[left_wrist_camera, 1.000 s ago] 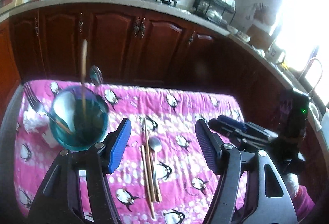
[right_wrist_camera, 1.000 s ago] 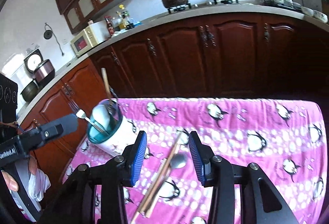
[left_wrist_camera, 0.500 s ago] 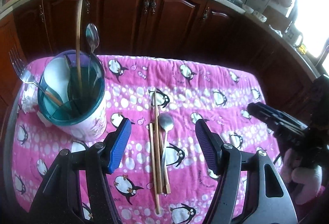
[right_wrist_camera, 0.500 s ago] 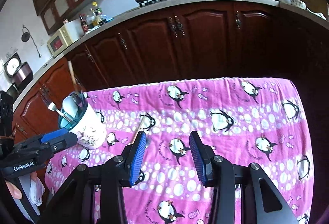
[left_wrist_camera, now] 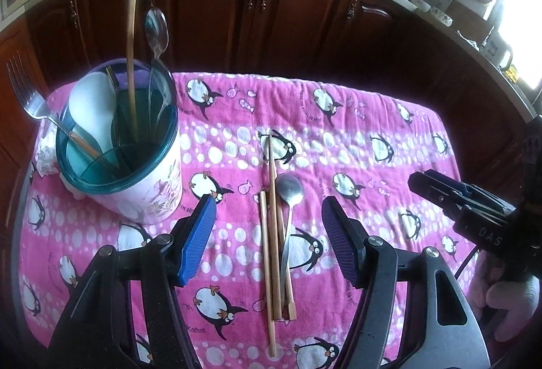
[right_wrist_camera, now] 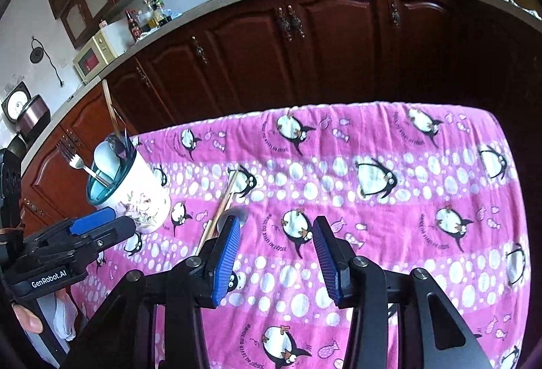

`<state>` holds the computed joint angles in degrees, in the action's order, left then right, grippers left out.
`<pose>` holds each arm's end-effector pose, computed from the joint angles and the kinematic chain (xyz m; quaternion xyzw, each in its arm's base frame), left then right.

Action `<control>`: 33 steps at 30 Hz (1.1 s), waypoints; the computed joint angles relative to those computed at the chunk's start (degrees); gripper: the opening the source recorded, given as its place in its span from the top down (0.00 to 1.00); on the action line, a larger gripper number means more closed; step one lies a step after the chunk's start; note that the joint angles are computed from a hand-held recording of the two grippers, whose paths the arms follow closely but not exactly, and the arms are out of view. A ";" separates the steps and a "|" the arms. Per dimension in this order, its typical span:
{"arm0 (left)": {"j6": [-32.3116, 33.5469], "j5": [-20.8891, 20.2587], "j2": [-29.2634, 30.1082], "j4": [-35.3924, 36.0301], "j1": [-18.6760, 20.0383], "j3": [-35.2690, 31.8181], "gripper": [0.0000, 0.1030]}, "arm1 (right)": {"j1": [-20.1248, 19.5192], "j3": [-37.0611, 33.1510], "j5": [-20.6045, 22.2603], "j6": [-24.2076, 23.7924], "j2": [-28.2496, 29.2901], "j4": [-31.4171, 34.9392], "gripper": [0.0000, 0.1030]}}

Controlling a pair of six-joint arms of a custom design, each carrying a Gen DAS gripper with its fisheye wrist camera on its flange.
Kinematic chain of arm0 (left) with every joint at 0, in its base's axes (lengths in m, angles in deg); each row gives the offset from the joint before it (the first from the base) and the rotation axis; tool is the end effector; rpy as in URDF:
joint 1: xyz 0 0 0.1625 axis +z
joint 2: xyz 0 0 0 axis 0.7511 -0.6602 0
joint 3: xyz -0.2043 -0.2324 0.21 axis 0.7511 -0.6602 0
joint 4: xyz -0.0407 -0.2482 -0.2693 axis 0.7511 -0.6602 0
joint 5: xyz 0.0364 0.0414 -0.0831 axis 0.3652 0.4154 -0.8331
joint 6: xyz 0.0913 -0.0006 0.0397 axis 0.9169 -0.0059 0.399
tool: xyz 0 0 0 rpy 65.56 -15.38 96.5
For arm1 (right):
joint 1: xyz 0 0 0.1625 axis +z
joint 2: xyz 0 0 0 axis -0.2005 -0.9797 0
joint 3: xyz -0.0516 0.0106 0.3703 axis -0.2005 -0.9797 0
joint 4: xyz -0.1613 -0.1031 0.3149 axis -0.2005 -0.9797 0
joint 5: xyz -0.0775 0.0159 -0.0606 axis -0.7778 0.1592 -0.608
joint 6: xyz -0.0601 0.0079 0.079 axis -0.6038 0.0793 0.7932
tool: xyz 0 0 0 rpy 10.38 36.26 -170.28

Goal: Organize utensils
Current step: 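Grasp a wooden chopstick with the left tool while the right tool grasps the metal spoon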

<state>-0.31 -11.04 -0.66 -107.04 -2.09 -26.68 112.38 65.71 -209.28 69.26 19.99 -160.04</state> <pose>-0.3682 -0.6618 0.1713 0.2635 0.9184 -0.2036 0.2138 0.1978 -0.6045 0.3712 0.0293 -0.9160 0.3199 0.2403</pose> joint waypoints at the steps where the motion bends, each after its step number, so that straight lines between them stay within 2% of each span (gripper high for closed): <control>1: -0.19 0.02 0.13 0.28 0.14 -0.10 0.37 | -0.07 -0.16 0.08 0.21 0.21 0.32 0.59; 10: -1.61 -0.31 0.50 1.62 1.22 0.20 0.37 | -1.05 -0.72 0.59 1.46 1.59 2.10 0.59; 18: -2.16 -5.08 0.94 4.92 3.18 0.33 0.38 | -1.82 -1.21 2.98 1.63 2.87 3.95 0.59; 20: -2.04 -5.54 1.44 5.57 3.51 -0.03 0.44 | -1.98 -1.78 3.45 1.42 3.79 4.66 0.59; 24: -2.18 -5.50 2.41 7.60 4.14 -0.98 0.53 | -3.21 -3.28 8.38 1.12 5.30 6.97 0.59; 26: -2.50 -5.78 2.42 8.06 4.48 -0.90 0.54 | -4.49 -4.80 12.54 2.18 6.39 9.12 0.61; 33: -3.74 -5.84 1.26 8.71 5.37 0.30 0.54 | -7.83 -9.01 21.66 6.87 10.54 12.90 0.71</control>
